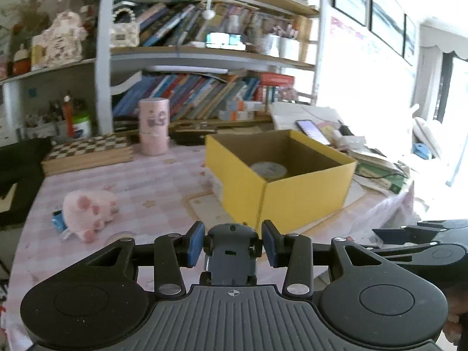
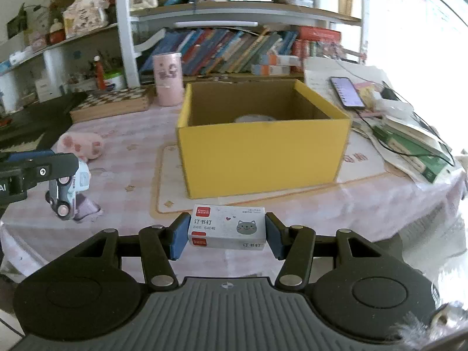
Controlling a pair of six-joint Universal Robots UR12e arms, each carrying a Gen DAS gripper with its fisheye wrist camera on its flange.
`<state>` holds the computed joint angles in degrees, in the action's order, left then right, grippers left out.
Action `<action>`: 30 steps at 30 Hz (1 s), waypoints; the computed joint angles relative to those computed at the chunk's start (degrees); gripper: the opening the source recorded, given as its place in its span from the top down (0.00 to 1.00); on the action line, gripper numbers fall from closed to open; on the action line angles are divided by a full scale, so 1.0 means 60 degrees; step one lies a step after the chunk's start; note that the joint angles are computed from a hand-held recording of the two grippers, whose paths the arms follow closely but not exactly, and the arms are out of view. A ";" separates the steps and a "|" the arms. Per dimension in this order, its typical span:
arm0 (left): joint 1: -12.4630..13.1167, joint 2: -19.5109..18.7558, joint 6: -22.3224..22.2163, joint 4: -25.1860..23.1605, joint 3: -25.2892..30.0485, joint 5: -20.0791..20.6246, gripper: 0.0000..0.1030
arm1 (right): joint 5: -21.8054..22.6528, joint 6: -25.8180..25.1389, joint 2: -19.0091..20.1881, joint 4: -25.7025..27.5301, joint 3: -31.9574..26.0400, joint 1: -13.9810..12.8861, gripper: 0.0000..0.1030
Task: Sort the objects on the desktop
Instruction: 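Lift the toy car and stapler box and carry both over the yellow box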
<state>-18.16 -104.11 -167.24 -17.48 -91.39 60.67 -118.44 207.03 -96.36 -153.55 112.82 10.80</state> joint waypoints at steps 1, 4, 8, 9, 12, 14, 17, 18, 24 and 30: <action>-0.0029 -0.0021 0.0036 0.0004 0.0019 -0.0071 0.61 | -0.0069 0.0070 -0.0042 0.0054 0.0037 -0.0008 0.50; -0.0126 -0.0077 0.0103 0.0054 0.0076 -0.0203 0.61 | -0.0194 0.0190 -0.0169 0.0161 0.0147 -0.0068 0.50; -0.0267 -0.0156 0.0218 0.0116 0.0173 -0.0323 0.61 | -0.0242 0.0200 -0.0337 0.0174 0.0284 -0.0196 0.50; -0.0305 -0.0173 0.0231 0.0144 0.0195 -0.0333 0.61 | -0.0239 0.0177 -0.0373 0.0156 0.0316 -0.0239 0.50; -0.0454 -0.0254 0.0197 0.0215 0.0305 -0.0289 0.61 | -0.0148 0.0112 -0.0477 0.0093 0.0407 -0.0407 0.50; -0.0556 -0.0306 0.0127 0.0274 0.0388 -0.0242 0.61 | -0.0093 0.0004 -0.0534 0.0022 0.0461 -0.0521 0.50; -0.0713 -0.0398 -0.0003 0.0404 0.0529 -0.0070 0.61 | 0.0108 -0.0209 -0.0630 -0.0094 0.0527 -0.0749 0.50; -0.0764 -0.0428 -0.0035 0.0416 0.0587 0.0016 0.61 | 0.0199 -0.0296 -0.0657 -0.0133 0.0535 -0.0834 0.50; -0.1106 -0.0711 -0.0231 0.0377 0.1157 0.0533 0.61 | 0.0848 -0.1007 -0.0753 -0.0496 0.0469 -0.1443 0.50; -0.1433 -0.1101 -0.0291 0.0661 0.1794 0.1266 0.61 | 0.1525 -0.1971 -0.0672 -0.1161 0.0264 -0.2076 0.50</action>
<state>-26.76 -110.71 -168.98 -13.51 -80.62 68.27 -109.29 195.20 -100.39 -160.51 114.41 -1.66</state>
